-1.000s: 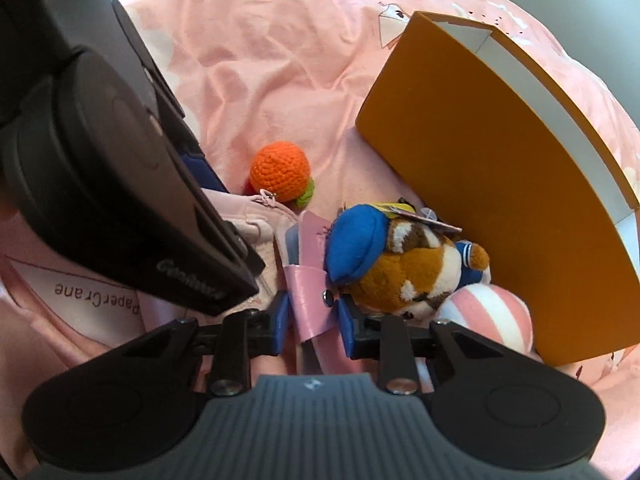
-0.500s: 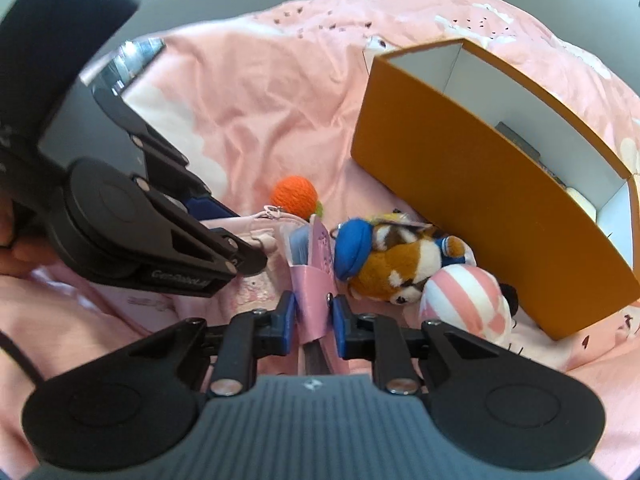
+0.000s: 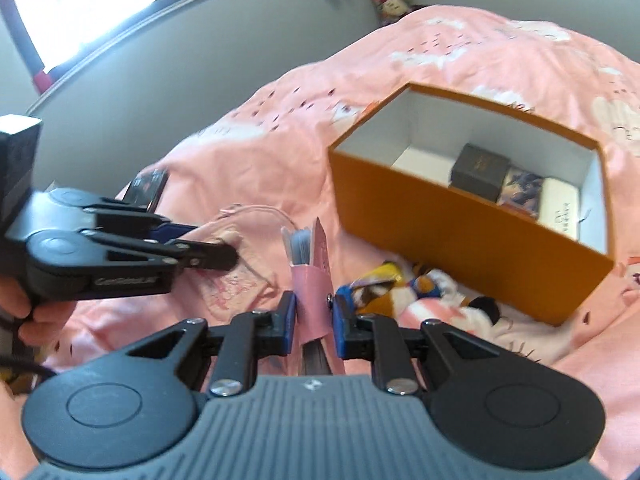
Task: Organize objects
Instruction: 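Lower the pink card into the orange box with the right tool while the left carries the backpack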
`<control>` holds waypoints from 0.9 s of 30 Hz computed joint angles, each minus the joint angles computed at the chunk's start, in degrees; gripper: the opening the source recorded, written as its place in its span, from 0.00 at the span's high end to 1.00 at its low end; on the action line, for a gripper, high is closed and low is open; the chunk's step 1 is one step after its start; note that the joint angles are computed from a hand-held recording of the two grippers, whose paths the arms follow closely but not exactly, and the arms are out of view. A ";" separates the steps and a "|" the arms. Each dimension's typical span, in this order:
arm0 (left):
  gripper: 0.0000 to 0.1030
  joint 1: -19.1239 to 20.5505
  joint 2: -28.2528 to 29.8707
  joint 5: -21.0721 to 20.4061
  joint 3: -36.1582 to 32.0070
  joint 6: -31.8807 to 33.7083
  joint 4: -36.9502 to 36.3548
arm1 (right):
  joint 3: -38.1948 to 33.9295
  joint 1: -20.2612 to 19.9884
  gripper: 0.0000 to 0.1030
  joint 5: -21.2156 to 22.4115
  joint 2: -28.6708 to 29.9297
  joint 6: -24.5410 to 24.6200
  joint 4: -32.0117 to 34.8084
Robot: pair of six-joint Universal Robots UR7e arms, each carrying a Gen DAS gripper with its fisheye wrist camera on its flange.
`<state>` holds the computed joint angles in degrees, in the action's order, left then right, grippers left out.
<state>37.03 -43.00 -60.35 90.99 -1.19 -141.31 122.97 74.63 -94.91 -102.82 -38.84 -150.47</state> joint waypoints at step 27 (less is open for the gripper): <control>0.77 3.95 21.53 -1.95 -36.50 7.84 3.93 | -25.05 1.20 0.81 -0.30 17.32 14.57 -3.16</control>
